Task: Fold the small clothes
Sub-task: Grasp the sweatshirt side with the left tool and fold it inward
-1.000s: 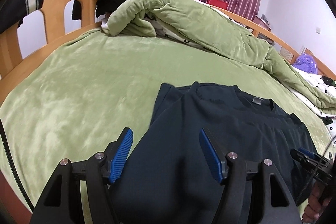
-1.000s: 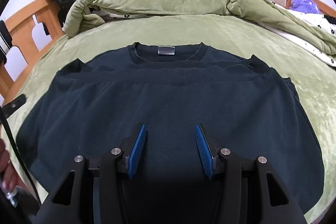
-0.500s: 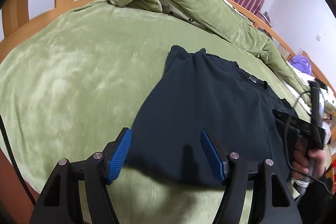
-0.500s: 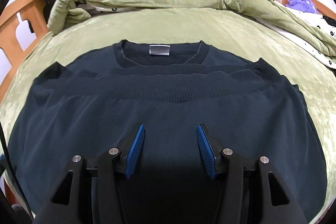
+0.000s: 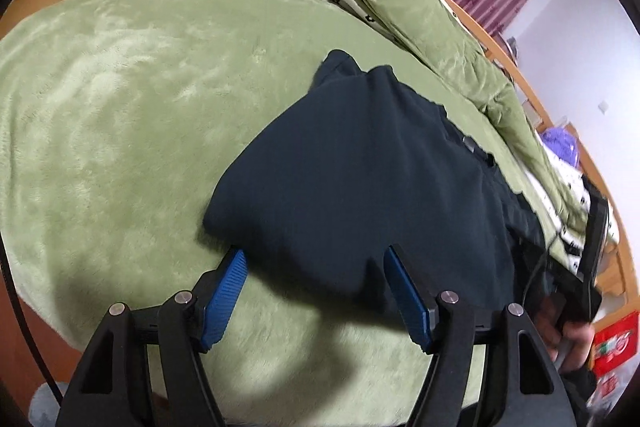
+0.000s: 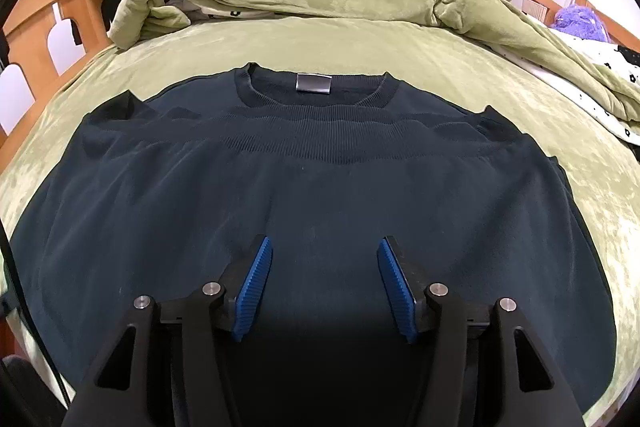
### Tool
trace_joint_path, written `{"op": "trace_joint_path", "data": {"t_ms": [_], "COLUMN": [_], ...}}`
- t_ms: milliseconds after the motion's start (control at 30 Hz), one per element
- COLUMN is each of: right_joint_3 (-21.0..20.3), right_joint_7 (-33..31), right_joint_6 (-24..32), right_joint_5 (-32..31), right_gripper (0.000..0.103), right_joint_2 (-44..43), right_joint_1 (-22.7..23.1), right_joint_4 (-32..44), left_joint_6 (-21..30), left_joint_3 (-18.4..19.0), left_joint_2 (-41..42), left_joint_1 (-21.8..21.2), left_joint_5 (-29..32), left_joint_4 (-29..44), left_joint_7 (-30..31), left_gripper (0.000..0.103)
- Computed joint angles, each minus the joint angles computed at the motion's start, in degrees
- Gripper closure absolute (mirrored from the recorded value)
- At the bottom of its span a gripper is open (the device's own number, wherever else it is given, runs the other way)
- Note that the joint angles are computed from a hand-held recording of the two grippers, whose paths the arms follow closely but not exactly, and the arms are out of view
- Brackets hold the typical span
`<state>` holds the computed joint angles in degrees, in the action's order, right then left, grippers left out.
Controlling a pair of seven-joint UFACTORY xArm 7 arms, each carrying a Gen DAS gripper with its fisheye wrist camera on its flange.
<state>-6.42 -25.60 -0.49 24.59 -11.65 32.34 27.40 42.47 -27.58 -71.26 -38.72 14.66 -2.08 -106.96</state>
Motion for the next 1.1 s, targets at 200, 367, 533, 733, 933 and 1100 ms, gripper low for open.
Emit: {"op": "trace_joint_path", "data": {"t_ms": [200,367,533,733,933,1100], "right_joint_3": [-3.77,-3.84,-6.08,-8.27,-12.44,-15.88], "right_joint_7": [-2.74,-2.12,-3.16,-6.69,-13.34,-20.03], "right_joint_6": [0.45,0.87,4.35,9.28,13.96,16.21], "right_joint_5": [1.22,-1.48,-2.52,-1.82,0.45,3.76], "right_gripper": [0.046,0.046,0.046,0.046,0.046,0.046], "right_joint_2": [-4.44,-7.09,-10.8,-14.95,-15.27,-15.99], "right_joint_1": [2.96,2.08,1.73,-3.06,-9.4,-13.75], "right_joint_4": [-3.52,-5.74,-6.56,-5.83,-1.78,0.83], "left_joint_6": [-11.62,-15.05,-11.01,-6.23,-7.84,-9.15], "left_joint_3": [1.83,1.13,-3.41,-7.68,-12.95,-19.1], "left_joint_2": [4.74,8.27,11.03,17.75,27.63,38.52], "left_joint_1": [8.45,13.16,16.82,23.72,31.7,37.76], "left_joint_5": [1.16,1.92,4.51,11.04,17.06,23.57], "left_joint_4": [-1.65,-0.09,6.27,20.0,33.37,43.05], "left_joint_7": [-0.4,0.34,1.15,7.13,10.85,9.53], "left_gripper": [0.044,0.069,0.078,0.082,0.083,0.083]}}
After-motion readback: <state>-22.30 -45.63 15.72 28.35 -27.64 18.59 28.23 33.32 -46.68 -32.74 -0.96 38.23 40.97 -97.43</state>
